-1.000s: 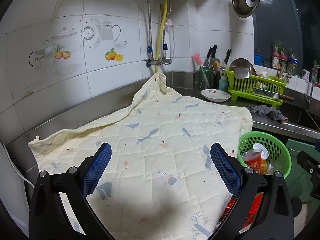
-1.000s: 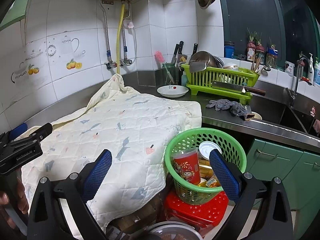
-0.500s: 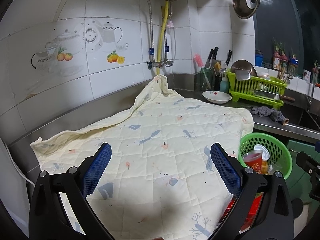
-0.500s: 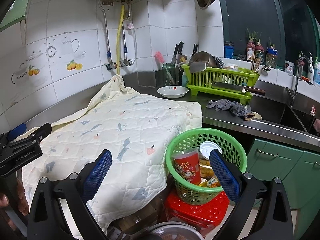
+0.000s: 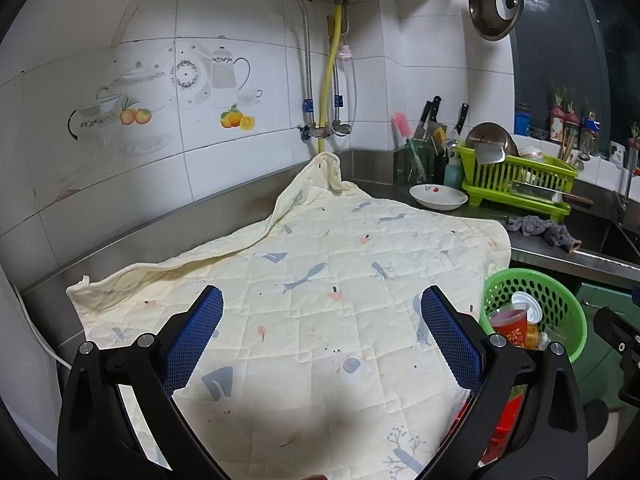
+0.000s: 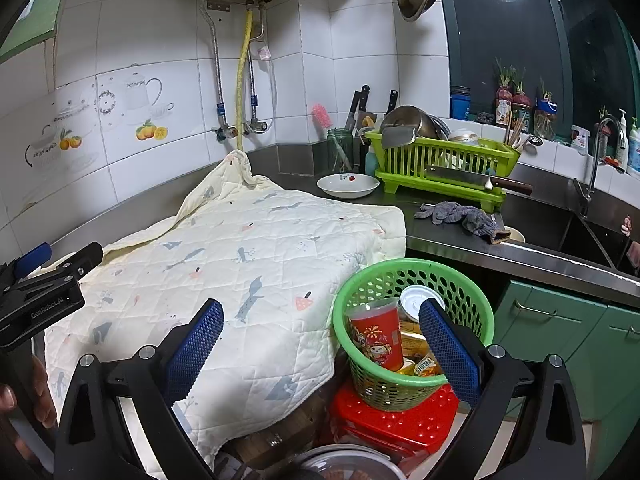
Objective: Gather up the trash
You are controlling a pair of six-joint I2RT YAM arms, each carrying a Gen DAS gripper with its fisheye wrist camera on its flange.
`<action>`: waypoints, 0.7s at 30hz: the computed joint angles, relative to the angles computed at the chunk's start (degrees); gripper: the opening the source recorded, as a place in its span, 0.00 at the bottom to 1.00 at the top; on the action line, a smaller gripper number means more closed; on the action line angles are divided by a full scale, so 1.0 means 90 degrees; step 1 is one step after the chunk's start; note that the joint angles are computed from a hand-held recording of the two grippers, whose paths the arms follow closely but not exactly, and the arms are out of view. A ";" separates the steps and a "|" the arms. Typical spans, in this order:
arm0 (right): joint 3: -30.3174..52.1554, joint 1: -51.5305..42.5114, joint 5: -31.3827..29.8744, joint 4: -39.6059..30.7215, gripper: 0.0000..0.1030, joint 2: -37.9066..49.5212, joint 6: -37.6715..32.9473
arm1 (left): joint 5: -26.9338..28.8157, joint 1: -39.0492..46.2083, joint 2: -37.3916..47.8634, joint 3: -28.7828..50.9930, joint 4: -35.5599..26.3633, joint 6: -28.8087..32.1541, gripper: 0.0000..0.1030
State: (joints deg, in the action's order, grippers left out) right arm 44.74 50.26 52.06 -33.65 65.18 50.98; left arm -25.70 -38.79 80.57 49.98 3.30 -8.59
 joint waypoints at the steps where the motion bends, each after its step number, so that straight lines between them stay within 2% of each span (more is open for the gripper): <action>1: 0.0006 -0.0014 -0.0013 0.0007 0.92 -0.0004 -0.0027 | -0.0008 -0.0005 0.0000 0.0005 -0.0012 0.0002 0.95; 21: -0.0043 -0.0123 -0.0194 0.0244 0.92 0.0061 -0.0232 | 0.0065 0.0070 0.0088 0.0012 -0.0023 -0.0002 0.95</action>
